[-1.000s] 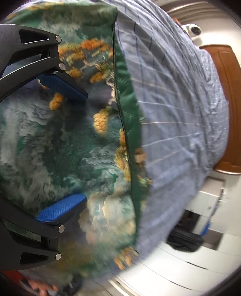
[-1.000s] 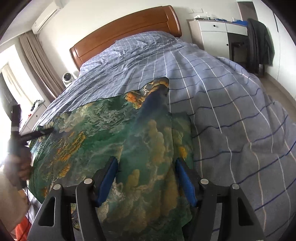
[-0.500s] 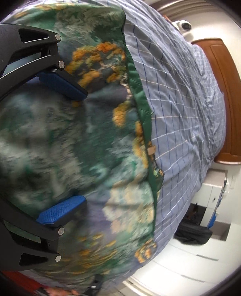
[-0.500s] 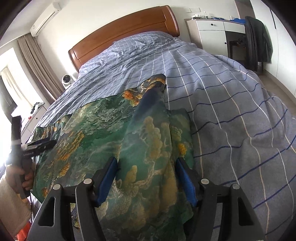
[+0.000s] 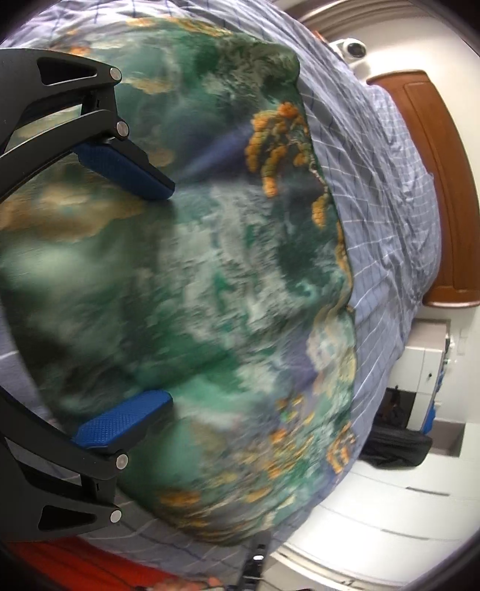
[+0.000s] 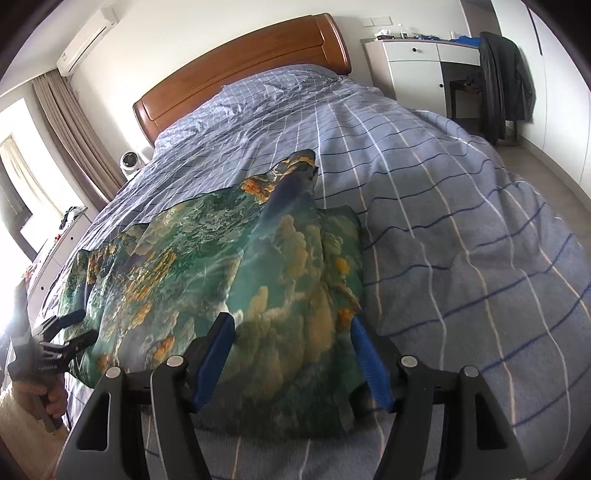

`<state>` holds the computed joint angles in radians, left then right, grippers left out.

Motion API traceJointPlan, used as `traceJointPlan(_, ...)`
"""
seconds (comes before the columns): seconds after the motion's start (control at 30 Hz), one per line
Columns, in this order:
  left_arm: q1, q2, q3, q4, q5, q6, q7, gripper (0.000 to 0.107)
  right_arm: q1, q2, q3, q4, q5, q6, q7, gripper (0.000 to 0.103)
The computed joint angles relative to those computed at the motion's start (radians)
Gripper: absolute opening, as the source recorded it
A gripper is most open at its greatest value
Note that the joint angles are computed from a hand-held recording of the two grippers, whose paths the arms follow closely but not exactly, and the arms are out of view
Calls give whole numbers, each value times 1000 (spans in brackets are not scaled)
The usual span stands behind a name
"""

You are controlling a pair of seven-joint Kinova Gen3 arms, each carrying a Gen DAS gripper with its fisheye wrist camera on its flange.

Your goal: Fold large clothes

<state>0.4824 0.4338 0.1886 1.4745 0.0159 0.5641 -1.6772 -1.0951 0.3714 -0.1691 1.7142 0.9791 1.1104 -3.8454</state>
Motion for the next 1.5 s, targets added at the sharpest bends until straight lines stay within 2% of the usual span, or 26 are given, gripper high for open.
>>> traceJointPlan(0.13,-58,-47,54,65,46,2,-99,102,-13,1,-27,-23,-29,81,-7,67)
traceJointPlan(0.23,-94,-80,80,92,112,19,-175,102,57,2,-159,-18,-3,143,-83,67)
traceJointPlan(0.3,-142,-99,118,104,192,7,-236,102,78,-10,-203,10,10,128,-161,67)
traceJointPlan(0.4,-181,-95,142,79,306,6,-294,102,35,-35,-167,57,11,60,-283,69)
traceJointPlan(0.5,-165,-64,129,34,347,8,-291,102,-57,-53,-87,102,68,-17,-405,73)
traceJointPlan(0.6,-127,-4,118,-40,346,35,-261,102,-79,-63,-52,156,157,-129,-527,76)
traceJointPlan(0.7,-71,30,96,-85,298,44,-234,102,-128,-54,53,202,220,-237,-649,76)
traceJointPlan(0.8,-49,34,100,-64,262,4,-258,102,-95,-32,60,229,294,-284,-771,86)
traceJointPlan(0.87,-21,45,79,-64,221,10,-247,102,-76,-18,52,228,322,-288,-827,93)
traceJointPlan(0.9,-10,48,71,-55,201,-2,-244,102,-51,-13,24,220,331,-278,-830,96)
traceJointPlan(0.97,-9,35,75,-13,193,-51,-271,102,14,-4,-57,188,307,-245,-788,96)
traceJointPlan(1.0,-19,32,89,-3,184,-61,-273,102,25,-3,-73,177,293,-238,-770,96)
traceJointPlan(1.03,-27,29,96,0,186,-58,-279,102,19,-5,-70,174,289,-238,-768,96)
traceJointPlan(1.1,-39,26,103,-1,193,-46,-282,102,-37,-16,-15,187,281,-251,-791,96)
traceJointPlan(1.17,-35,16,90,-2,193,-34,-259,102,-58,-21,-3,182,243,-237,-761,96)
traceJointPlan(1.3,9,-8,28,3,152,-38,-146,102,1,8,-119,117,179,-117,-599,96)
traceJointPlan(1.37,0,-15,20,-3,155,-33,-82,102,-30,15,-99,98,165,-98,-553,96)
traceJointPlan(1.43,-14,-11,18,-15,167,-26,-53,102,-84,15,-42,103,187,-123,-572,96)
traceJointPlan(1.5,45,-4,-55,-36,122,-24,21,102,-89,18,-35,110,222,-142,-594,96)
